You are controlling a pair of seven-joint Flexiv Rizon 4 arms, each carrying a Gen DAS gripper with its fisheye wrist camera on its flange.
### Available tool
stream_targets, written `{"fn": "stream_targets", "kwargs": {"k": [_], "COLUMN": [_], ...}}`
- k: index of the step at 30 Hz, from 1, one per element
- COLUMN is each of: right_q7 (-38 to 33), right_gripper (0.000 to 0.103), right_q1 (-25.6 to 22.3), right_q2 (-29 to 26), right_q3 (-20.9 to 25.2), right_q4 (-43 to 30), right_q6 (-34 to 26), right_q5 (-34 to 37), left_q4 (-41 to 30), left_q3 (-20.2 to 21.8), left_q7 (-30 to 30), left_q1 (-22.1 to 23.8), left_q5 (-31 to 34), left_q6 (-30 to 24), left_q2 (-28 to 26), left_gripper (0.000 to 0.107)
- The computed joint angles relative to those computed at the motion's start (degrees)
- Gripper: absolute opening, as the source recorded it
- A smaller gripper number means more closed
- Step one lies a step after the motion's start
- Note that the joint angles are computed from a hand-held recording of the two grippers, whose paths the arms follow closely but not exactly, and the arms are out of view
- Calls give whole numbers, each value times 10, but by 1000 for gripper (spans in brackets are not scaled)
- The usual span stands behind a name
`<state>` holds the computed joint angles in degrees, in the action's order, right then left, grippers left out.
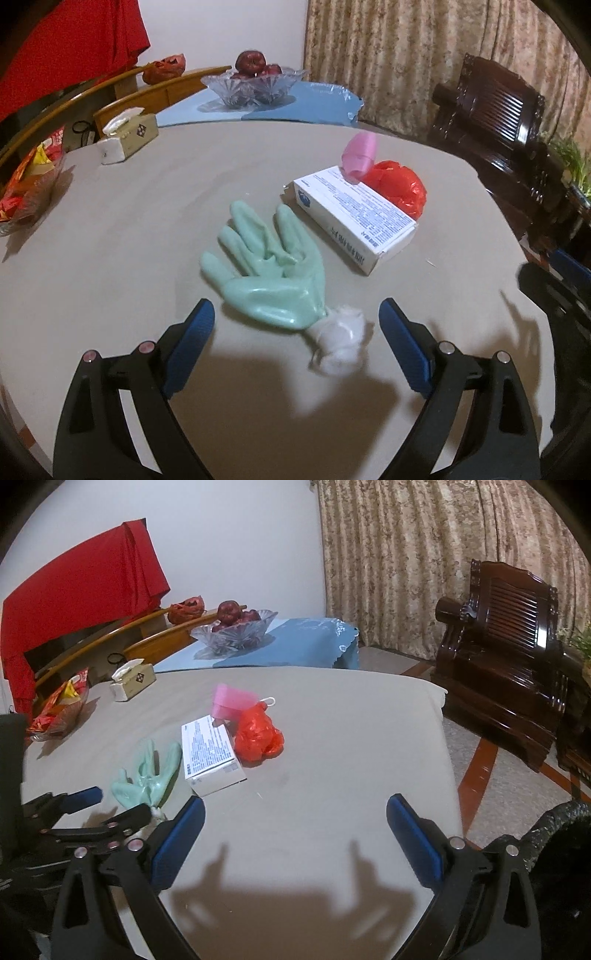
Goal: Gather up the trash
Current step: 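Return to the table and grasp the second green glove with the left tool, then grasp the white box with the right tool while the left tool holds the glove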
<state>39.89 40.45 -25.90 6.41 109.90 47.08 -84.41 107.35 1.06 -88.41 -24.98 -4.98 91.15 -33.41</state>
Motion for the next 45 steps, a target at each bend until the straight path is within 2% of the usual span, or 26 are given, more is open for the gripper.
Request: {"fn": "stream_targets", "kwargs": {"k": [1, 4, 5, 7, 8, 10, 12, 14, 16, 18, 23, 27, 31, 35, 41, 45], "right_q7": [0, 0, 1, 2, 0, 0, 4, 7, 6, 3, -8, -15, -65, -87, -150, -160], "right_gripper": [97, 97, 97, 97, 97, 97, 97, 97, 97, 97, 96, 95, 93, 85, 79, 68], "right_q1": [0, -1, -1, -2, -2, -3, -4, -5, -6, -6, -7, -9, -1, 10, 23, 29], "right_q2": [0, 1, 1, 1, 0, -1, -3, -5, -10, -17, -43, -71, -104, -123, -149, -156], "right_q3": [0, 0, 0, 1, 0, 0, -1, -3, -4, -7, -19, -33, -45, -62, -77, -96], "right_q4": [0, 2, 3, 5, 4, 4, 1, 0, -7, -16, -49, -86, -128, -148, -176, -182], "right_q6": [0, -2, -2, -1, -1, 1, 6, 10, 20, 29, 61, 99, 117, 134, 158, 210], "right_q5": [1, 3, 4, 5, 6, 6, 4, -1, -7, -12, -18, -21, 18, 53, 129, 137], "left_q4": [-9, -39, -43, -38, -33, -24, -10, 6, 18, 28, 41, 50, 49, 47, 40, 41], "left_q3": [-2, 32, 29, -14, -20, -48, -88, -136, -159, -184, -202, -201, -195, -191, -187, -183], "left_q7": [-1, -23, -29, -15, -14, 4, 21, 39, 50, 61, 67, 63, 62, 62, 62, 61], "left_q1": [0, -29, -25, 11, 16, 37, 69, 108, 129, 156, 193, 211, 219, 222, 223, 222], "left_q5": [-4, -3, 1, -10, -7, -7, -15, -22, -23, -19, -23, -24, -26, -26, -28, -30], "left_q6": [-9, -37, -43, -42, -25, -10, 7, 33, 54, 74, 85, 92, 92, 93, 89, 90], "left_q2": [-6, -26, -29, -34, -35, -33, -32, -31, -28, -26, -16, -5, 0, -2, -7, -8], "left_gripper": [88, 88, 87, 82, 74, 65, 56, 44, 39, 37, 34, 34, 34, 34, 34, 34]}}
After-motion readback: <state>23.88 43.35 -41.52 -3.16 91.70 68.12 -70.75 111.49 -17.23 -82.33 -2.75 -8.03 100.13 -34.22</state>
